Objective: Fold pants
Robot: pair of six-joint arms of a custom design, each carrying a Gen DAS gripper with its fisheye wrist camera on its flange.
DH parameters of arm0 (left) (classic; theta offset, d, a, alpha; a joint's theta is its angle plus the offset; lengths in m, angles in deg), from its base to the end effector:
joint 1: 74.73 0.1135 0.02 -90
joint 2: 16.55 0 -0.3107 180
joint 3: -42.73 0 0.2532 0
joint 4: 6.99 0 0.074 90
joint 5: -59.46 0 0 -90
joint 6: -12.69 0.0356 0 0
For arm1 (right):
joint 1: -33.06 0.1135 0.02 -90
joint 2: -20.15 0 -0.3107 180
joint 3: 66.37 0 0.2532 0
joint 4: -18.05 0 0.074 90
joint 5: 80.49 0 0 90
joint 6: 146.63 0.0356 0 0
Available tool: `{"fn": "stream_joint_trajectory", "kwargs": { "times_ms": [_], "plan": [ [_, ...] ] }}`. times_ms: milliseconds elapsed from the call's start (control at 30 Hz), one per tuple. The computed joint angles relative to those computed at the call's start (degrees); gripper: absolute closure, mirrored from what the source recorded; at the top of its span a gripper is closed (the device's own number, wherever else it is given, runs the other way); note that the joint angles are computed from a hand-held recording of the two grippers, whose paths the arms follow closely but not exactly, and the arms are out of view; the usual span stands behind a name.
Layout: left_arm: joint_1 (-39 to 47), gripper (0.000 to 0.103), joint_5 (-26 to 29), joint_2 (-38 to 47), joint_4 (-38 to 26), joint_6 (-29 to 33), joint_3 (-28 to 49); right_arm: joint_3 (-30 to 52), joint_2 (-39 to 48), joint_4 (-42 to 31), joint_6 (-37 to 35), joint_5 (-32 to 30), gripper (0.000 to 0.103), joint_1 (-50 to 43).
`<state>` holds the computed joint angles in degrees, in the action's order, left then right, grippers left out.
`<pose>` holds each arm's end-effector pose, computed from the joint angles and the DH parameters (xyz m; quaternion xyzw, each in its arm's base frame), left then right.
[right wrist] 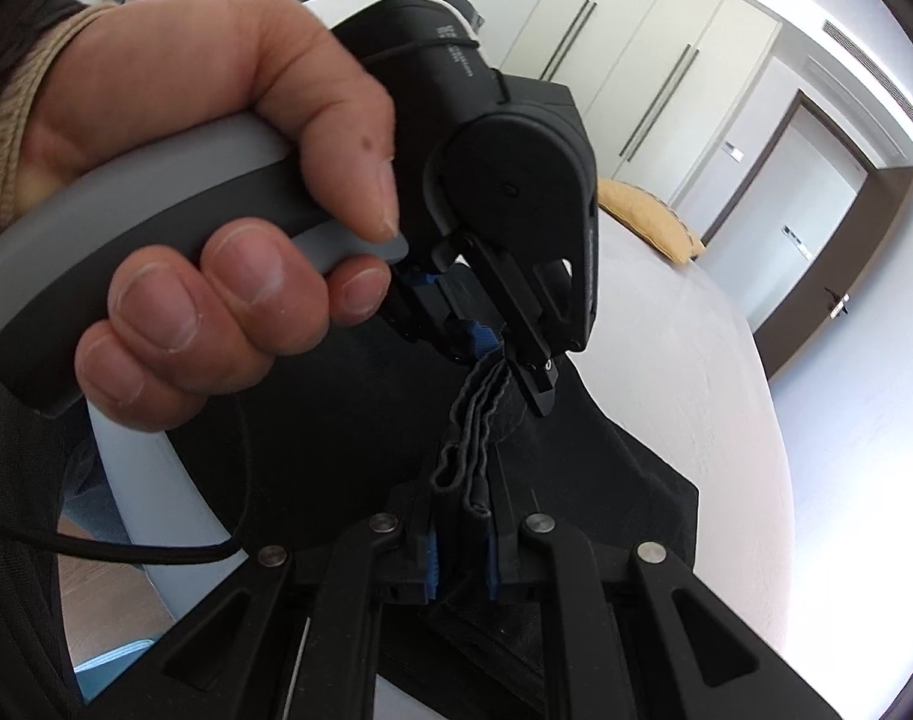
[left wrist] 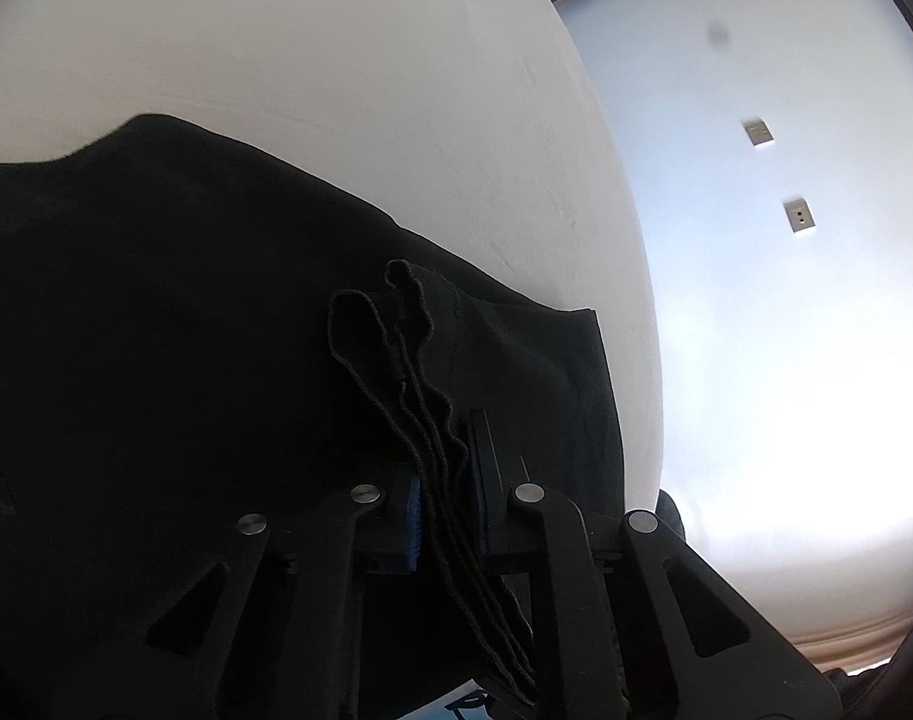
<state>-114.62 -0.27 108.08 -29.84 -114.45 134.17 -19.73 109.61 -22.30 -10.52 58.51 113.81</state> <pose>0.3468 -0.3132 0.1437 0.0984 0.9211 -0.3709 0.0651 0.0610 0.2073 0.1554 -0.2468 0.8745 -0.1367 0.3945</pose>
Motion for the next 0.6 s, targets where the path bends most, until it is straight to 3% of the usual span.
{"fn": "stream_joint_trajectory", "kwargs": {
  "times_ms": [300,600],
  "plan": [
    [6.96,0.093,-1.66,-1.06,-10.85,10.02,2.98,3.46,5.67,11.86,-14.83,-5.82,0.090,-4.44],
    [10.88,0.093,-3.17,-1.48,-12.36,12.22,1.90,3.62,10.69,20.19,-22.82,-10.65,0.090,-7.96]
  ]
}}
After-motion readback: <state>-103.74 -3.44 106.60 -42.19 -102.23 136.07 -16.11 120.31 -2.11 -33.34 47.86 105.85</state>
